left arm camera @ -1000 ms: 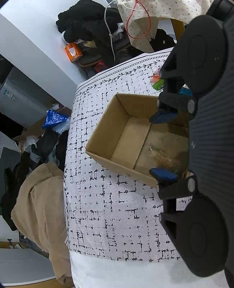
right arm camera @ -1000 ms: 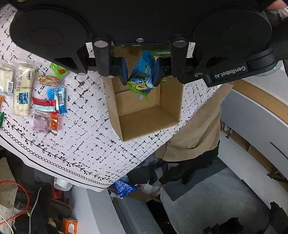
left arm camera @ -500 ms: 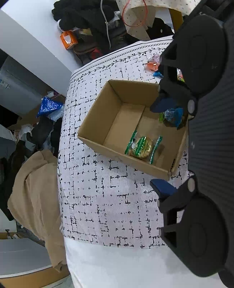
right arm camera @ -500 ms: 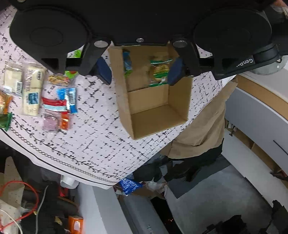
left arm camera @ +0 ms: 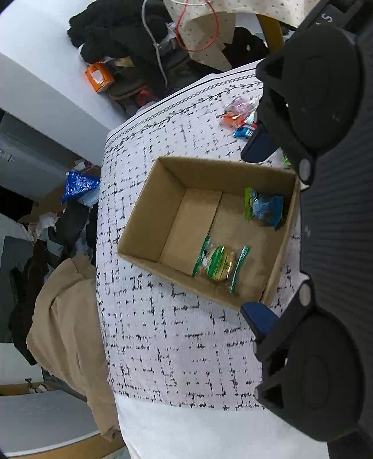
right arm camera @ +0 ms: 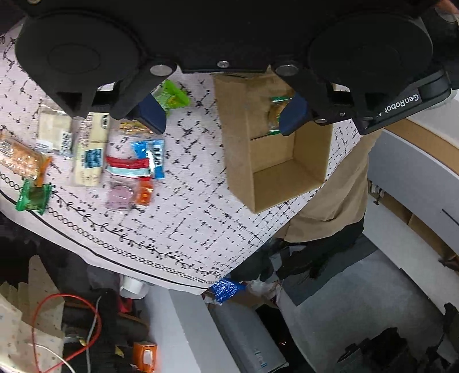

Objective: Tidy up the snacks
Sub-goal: 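Move both tools back over the remaining snacks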

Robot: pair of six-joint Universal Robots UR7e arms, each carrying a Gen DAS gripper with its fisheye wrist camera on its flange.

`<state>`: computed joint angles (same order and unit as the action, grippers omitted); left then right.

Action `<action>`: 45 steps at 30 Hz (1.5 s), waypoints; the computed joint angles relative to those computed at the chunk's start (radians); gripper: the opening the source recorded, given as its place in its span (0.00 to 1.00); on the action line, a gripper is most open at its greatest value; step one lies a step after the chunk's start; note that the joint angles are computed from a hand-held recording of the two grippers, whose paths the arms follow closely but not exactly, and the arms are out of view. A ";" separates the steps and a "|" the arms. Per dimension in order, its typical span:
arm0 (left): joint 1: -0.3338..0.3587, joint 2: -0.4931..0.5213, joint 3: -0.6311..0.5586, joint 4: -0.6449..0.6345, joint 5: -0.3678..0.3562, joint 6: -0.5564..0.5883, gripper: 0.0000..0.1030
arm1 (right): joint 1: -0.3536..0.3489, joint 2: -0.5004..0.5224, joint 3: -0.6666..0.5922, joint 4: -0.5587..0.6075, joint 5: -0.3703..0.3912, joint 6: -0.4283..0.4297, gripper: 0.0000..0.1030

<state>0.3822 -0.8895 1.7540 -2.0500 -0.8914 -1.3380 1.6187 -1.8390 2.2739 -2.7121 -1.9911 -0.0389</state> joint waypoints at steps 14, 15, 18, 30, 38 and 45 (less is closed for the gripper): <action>-0.029 0.076 -0.055 -0.004 -0.025 0.007 1.00 | -0.132 -0.122 0.022 0.035 0.058 -0.070 0.90; -0.031 0.083 -0.062 0.008 -0.023 -0.001 1.00 | -0.143 -0.131 0.022 0.039 0.064 -0.074 0.90; -0.034 0.098 -0.076 0.013 -0.036 -0.011 1.00 | -0.175 -0.155 0.024 0.050 0.078 -0.089 0.90; -0.048 0.176 -0.149 0.041 -0.091 0.001 1.00 | -0.318 -0.242 0.021 0.115 0.159 -0.148 0.90; -0.056 0.235 -0.193 0.032 -0.117 0.018 1.00 | -0.438 -0.296 0.014 0.149 0.215 -0.205 0.90; -0.062 0.290 -0.235 0.014 -0.133 0.036 0.99 | -0.540 -0.319 -0.007 0.194 0.263 -0.245 0.84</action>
